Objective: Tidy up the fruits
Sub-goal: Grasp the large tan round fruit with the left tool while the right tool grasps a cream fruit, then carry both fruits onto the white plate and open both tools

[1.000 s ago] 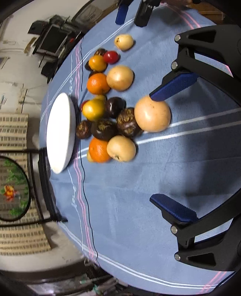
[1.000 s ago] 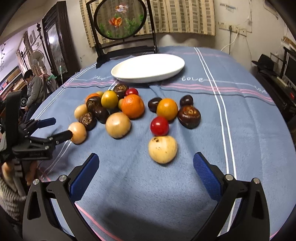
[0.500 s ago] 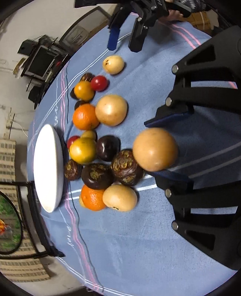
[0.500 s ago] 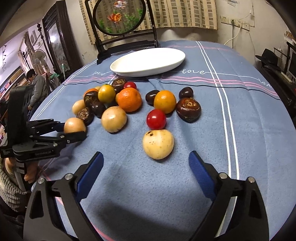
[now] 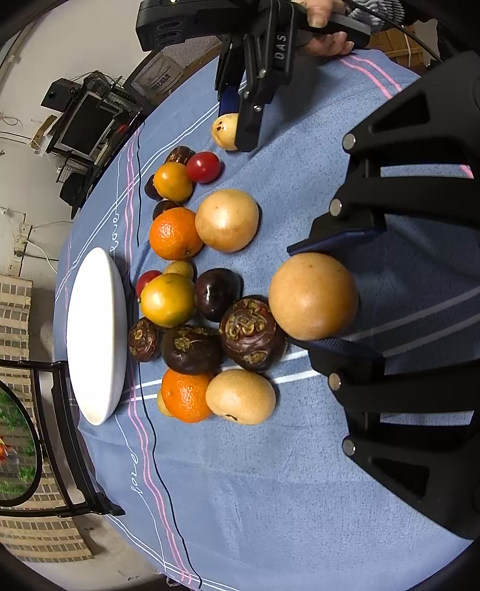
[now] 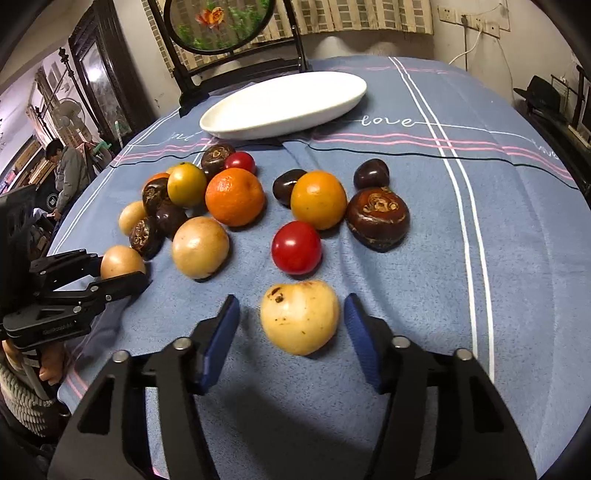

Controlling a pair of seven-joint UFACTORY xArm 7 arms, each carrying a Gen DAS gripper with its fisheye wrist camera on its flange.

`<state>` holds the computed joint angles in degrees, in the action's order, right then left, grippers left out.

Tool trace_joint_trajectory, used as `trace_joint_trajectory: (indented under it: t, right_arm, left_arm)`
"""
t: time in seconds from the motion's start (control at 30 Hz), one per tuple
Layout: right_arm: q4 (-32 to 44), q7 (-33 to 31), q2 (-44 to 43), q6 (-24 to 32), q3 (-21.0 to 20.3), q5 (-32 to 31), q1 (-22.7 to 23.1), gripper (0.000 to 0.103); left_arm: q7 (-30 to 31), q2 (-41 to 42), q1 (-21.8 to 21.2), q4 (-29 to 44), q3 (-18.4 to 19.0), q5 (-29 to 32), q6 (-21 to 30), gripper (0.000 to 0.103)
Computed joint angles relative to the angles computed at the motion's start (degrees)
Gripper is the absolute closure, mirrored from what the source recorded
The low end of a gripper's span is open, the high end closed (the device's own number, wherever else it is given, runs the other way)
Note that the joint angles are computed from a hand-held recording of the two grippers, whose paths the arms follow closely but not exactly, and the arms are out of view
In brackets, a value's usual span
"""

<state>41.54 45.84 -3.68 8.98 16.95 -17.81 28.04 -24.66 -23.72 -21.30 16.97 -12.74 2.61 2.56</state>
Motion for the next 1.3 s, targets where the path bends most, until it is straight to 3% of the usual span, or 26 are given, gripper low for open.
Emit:
trace_joint_trajectory:
  t: [0.03, 0.13, 0.23, 0.33, 0.4, 0.5, 0.57, 0.67, 0.73, 0.9, 1.07, 1.23, 1.27, 1.3]
  right_arm:
    - [-0.5, -2.3, -0.2, -0.3, -1.7, 2.5, 1.8, 0.063]
    - [-2.1, -8.0, -1.5, -1.5, -1.5, 9.4, 2.0, 0.063]
    - [-2.5, -7.1, -2.4, -1.8, -0.5, 8.5, 1.0, 0.064]
    - [-2.5, -5.6, -4.9, -3.0, 0.5, 6.2, -1.0, 0.064]
    - [-0.2, -4.5, -5.7, -3.3, 1.5, 3.5, -3.6, 0.064]
    - [5.9, 0.1, -3.9, -3.7, 4.2, -3.8, -9.0, 0.063]
    - [12.9, 7.2, 0.5, -3.7, 5.4, -13.0, -12.4, 0.064]
    - [22.7, 14.1, 8.8, -2.6, 2.9, -21.4, -11.3, 0.064]
    - [29.2, 14.3, 15.2, -1.1, 0.9, -21.8, -9.4, 0.064]
    - [43.4, 1.3, 29.9, 6.2, 3.4, -11.5, -9.1, 0.064]
    - [52.2, -6.8, 37.7, 13.3, 3.0, -5.8, -7.1, 0.063]
    - [54.9, -10.0, 39.0, 16.7, -0.3, -2.6, -4.2, 0.062]
    - [54.6, -10.6, 38.9, 16.5, -0.9, -2.0, -3.7, 0.059]
    - [54.4, -10.7, 38.6, 16.3, -1.8, -1.7, -2.9, 0.049]
  left_arm:
    - [-0.3, -0.1, 0.5, 0.0, -0.6, 0.2, -0.1, 0.061]
    - [-1.9, -1.1, 3.0, -0.4, -3.2, 1.5, -0.7, 0.061]
    - [-3.9, -2.1, 5.4, -0.2, -5.6, 2.9, -0.5, 0.061]
    - [-4.2, -4.1, 5.7, 1.0, -4.9, 3.7, 1.1, 0.061]
    - [-4.0, -4.5, 8.1, 4.4, -5.5, 5.3, 2.9, 0.061]
    - [-5.8, -1.4, 14.6, 11.5, -8.2, 8.6, 3.8, 0.061]
    - [-8.7, 2.6, 20.1, 16.9, -11.0, 12.1, 4.1, 0.061]
    - [-19.1, 12.1, 32.6, 27.1, -19.6, 23.9, 6.2, 0.061]
    - [-26.3, 18.2, 36.3, 32.3, -22.0, 32.1, 8.2, 0.061]
    - [-30.4, 30.3, 33.4, 40.9, -18.8, 39.3, 12.3, 0.061]
    - [-28.3, 34.4, 29.8, 43.3, -15.0, 38.7, 13.6, 0.060]
    - [-30.6, 35.5, 25.0, 44.6, -9.5, 41.6, 13.8, 0.036]
    - [-31.0, 35.5, 24.1, 44.5, -8.6, 42.0, 13.7, 0.033]
    - [-31.0, 35.7, 23.3, 44.7, -7.8, 42.1, 13.8, 0.033]
